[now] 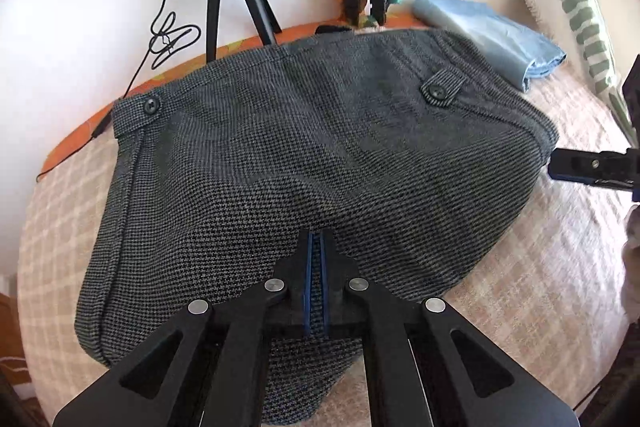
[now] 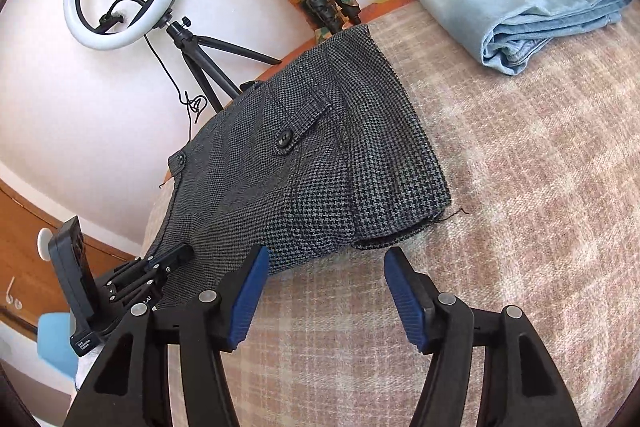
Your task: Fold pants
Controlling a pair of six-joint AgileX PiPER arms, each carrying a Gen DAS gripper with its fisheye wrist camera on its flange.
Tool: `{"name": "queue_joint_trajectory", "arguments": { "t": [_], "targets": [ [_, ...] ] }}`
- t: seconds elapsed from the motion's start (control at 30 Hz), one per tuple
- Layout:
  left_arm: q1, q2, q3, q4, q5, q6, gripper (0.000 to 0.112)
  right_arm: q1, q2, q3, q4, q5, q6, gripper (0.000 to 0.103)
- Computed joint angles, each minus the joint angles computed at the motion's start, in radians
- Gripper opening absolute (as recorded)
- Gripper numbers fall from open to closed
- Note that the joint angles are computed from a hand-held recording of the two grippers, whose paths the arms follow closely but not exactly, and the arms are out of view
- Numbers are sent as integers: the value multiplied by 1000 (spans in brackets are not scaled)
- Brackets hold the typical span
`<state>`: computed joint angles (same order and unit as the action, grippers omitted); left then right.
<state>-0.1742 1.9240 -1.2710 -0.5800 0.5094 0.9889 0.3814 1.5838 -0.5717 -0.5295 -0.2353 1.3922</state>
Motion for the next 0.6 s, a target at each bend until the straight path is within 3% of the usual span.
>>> {"name": "queue_joint_trajectory", "arguments": {
  "t": [0.1,0.23,0.33,0.43,0.53,0.6],
  "targets": [
    [-25,-35,17,-14,-44,33,3,-22,46,-17,-10,-79,37,70],
    [-52,38,-59,48,-20,-63,4,-23,101,-56,66,-66,23,71],
    [-77,92,-81,113,-36,-124,4,-43,127,-37,202,-148,-47,70],
    [-88,84,-37,109,-99,-84,4,-32,145,-46,358,-167,-160,69],
    [-67,61,-60,48,-32,-69,4,7,163,-83,607,-131,-380,57],
    [-63,37,-48,-25,-36,-18,4,26,167,-112,740,-89,-521,47]
  ]
}}
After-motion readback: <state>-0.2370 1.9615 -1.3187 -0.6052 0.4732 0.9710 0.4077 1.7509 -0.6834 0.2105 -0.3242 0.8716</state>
